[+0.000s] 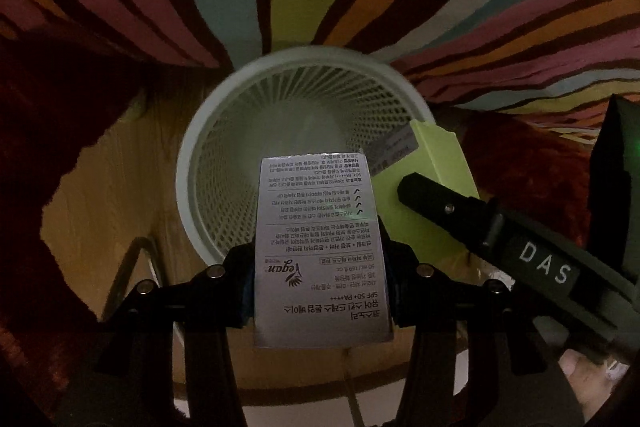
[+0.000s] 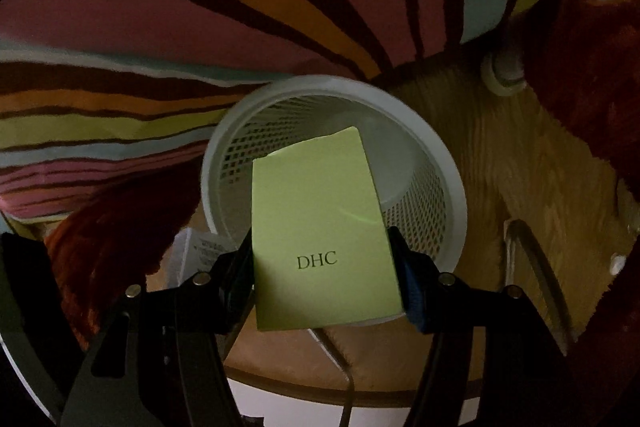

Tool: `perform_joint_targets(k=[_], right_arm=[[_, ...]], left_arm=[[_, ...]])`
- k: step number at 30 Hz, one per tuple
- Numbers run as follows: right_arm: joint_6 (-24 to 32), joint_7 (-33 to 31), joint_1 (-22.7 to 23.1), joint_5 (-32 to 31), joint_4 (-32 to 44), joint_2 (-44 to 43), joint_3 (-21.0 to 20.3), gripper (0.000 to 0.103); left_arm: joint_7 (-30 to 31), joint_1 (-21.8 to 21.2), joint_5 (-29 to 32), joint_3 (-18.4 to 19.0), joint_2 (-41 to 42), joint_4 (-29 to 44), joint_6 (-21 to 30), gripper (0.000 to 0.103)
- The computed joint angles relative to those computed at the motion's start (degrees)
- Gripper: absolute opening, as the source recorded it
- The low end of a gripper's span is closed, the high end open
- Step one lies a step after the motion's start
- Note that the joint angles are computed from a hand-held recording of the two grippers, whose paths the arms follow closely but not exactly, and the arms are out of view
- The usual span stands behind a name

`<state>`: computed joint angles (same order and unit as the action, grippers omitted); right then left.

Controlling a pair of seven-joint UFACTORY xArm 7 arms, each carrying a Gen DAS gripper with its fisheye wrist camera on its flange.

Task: Collect trash
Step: 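Open both tools to drop the boxes into the wastebasket, then raise both open tools back toward the items on the bed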

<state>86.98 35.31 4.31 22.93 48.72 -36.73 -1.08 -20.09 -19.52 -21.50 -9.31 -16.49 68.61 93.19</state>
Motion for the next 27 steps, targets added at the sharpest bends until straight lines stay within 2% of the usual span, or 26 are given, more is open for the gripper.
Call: perform_joint_targets(k=[1, 3, 4, 5, 6, 11, 27], right_arm=[[-0.1, 0.1, -0.1, 0.3, -0.8, -0.5, -0.2, 0.060], [0.2, 0.8, -0.4, 1.1, -1.6, -0.9, -0.7, 0.062], [0.7, 1.2, -0.6, 1.0, -1.7, -0.9, -0.7, 0.070], [1.3, 2.1, -0.9, 0.3, -1.5, -0.9, -0.4, 0.079], [1.5, 2.7, -1.2, -0.4, -1.5, -1.0, -0.1, 0.081], [1.5, 5.0, -2.2, -2.2, -1.8, -2.7, 0.2, 0.081], [1.3, 5.9, -2.3, -4.2, -1.4, -5.1, 0.0, 0.082]], left_arm=[[-0.1, 0.0, -0.6, 0.2, 0.2, -0.3, 0.1, 0.049], [-0.7, 0.2, -1.2, 0.4, 0.7, -0.6, 1.1, 0.067], [-1.1, 0.2, -0.8, 0.2, 0.9, -0.6, 1.4, 0.079], [-1.3, 0.3, -0.7, 0.2, 0.9, -0.7, 1.4, 0.080], [-1.5, 0.3, -0.8, 0.2, 0.8, -1.0, 1.2, 0.080], [-1.5, 0.4, -0.9, 0.3, 0.6, -0.8, 1.1, 0.080], [-1.8, 0.5, -0.7, 0.4, -0.4, -1.4, -0.7, 0.080]])
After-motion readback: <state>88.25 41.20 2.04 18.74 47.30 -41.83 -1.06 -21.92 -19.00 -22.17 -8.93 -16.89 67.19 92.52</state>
